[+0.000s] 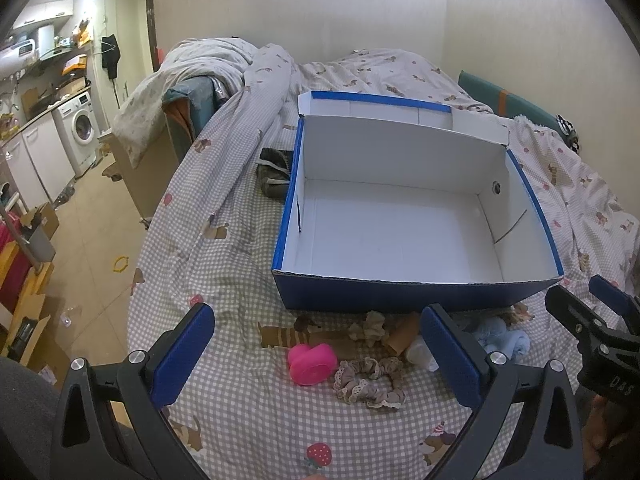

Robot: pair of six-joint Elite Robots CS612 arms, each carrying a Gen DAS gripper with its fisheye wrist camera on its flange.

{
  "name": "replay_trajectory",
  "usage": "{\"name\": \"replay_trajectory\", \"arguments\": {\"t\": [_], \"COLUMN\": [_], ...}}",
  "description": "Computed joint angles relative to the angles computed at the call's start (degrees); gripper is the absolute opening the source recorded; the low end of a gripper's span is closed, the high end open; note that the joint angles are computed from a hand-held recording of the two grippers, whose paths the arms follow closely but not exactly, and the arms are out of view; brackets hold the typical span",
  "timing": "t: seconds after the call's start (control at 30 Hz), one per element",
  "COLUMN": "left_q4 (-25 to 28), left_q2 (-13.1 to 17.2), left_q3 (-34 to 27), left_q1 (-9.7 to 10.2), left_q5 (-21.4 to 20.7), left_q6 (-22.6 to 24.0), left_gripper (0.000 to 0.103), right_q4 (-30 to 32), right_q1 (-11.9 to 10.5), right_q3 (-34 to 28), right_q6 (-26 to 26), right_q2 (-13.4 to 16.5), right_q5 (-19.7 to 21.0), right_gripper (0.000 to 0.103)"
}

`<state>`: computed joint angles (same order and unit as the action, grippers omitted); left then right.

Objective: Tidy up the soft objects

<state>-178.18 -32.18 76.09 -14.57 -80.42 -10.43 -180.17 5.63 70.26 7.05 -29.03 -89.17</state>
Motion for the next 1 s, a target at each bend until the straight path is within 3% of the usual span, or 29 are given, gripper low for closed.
{"name": "replay_trajectory", "arguments": {"t": [1.0], "left_q4": [0.1], "left_q2": [-0.1], "left_q3": [0.1], "left_q1": [-0.01], "left_q5": [0.4], "left_q6": [-0.2], "left_gripper": [0.103], "right_q4": [-0.1], "right_q1": [0.1], "right_q3": [-0.1], "right_q6": [-0.3], "right_q2": [0.1], "right_q5": [-0.3], "right_gripper": [0.103]}}
